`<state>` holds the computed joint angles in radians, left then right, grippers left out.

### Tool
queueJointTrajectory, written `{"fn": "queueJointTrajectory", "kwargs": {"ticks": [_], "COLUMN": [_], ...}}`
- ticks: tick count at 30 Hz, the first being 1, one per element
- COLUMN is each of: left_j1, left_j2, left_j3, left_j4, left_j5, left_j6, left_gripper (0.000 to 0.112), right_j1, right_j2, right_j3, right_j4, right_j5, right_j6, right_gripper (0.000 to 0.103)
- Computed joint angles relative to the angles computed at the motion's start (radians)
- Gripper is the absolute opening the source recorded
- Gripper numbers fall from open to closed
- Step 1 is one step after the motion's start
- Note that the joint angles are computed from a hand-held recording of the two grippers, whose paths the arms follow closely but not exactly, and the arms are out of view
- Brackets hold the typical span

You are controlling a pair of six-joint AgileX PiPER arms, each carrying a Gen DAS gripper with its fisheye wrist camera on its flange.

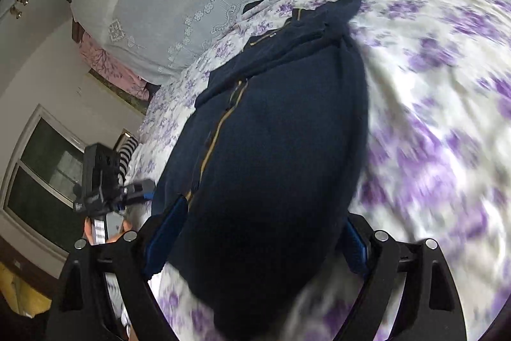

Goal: Fold small clothes

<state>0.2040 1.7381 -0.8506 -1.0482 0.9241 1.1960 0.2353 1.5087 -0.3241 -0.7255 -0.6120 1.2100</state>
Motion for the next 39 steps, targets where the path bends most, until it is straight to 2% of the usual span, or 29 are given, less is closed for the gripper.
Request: {"fn": "queueJointTrajectory", "kwargs": {"ticks": [2,5,6,9,10,11,12,13,14,16,19,24,30,36,39], "left_j1": [0.019,0.018,0.008,-0.073,-0.084,-0.092,-0.095,-0.088,-0.073,-0.041,-0.042,-0.047,-0.052,-0.093,-0.096], "left_j2": [-0.008,-0.048,-0.056,-0.059,-0.061,-0.067,-0.076,-0.091,-0.095,-0.092,-0.113,-0.163,-0.134,-0.127,-0.081], "left_j3": [0.023,0.076,0.083,0.073,0.070,0.075,0.084,0.097,0.101,0.099,0.097,0.069,-0.026,-0.121,-0.200], "left_j4": [-0.013,-0.010,-0.008,-0.009,-0.012,-0.015,-0.016,-0.014,-0.013,-0.013,-0.010,0.002,0.014,0.019,0.020], "left_j5": [0.043,0.054,0.041,-0.062,-0.076,-0.094,-0.112,-0.124,-0.115,-0.082,-0.083,-0.063,-0.029,-0.058,-0.031], "left_j6": [0.033,0.079,0.082,0.055,0.052,0.049,0.045,0.042,0.045,0.051,0.051,0.031,-0.027,-0.094,-0.133], "left_gripper": [0.097,0.091,0.091,0.086,0.082,0.073,0.069,0.054,0.042,0.030,0.027,0.026,0.026,0.025,0.022], "right_j1": [0.019,0.015,0.028,0.067,0.083,0.102,0.118,0.115,0.112,0.109,0.106,0.019,-0.052,-0.093,-0.112], "right_j2": [-0.014,-0.032,-0.036,-0.014,-0.012,-0.015,-0.023,-0.025,-0.028,-0.041,-0.072,-0.107,-0.099,-0.062,-0.034], "right_j3": [0.020,0.097,0.100,0.052,0.041,0.039,0.046,0.057,0.069,0.080,0.078,0.045,-0.038,-0.144,-0.199], "right_j4": [0.033,0.038,0.050,0.062,0.086,0.122,0.161,0.164,0.176,0.189,0.175,-0.010,-0.142,-0.226,-0.260], "right_j5": [0.002,-0.080,-0.075,-0.019,-0.004,0.012,0.024,0.009,-0.007,-0.013,0.000,-0.041,-0.065,-0.060,-0.062], "right_j6": [-0.019,-0.047,-0.054,-0.056,-0.068,-0.087,-0.110,-0.109,-0.114,-0.121,-0.109,0.037,0.166,0.253,0.291], "right_gripper": [0.074,0.064,0.064,0.063,0.060,0.050,0.045,0.035,0.027,0.019,0.016,0.013,0.011,0.010,0.010]}}
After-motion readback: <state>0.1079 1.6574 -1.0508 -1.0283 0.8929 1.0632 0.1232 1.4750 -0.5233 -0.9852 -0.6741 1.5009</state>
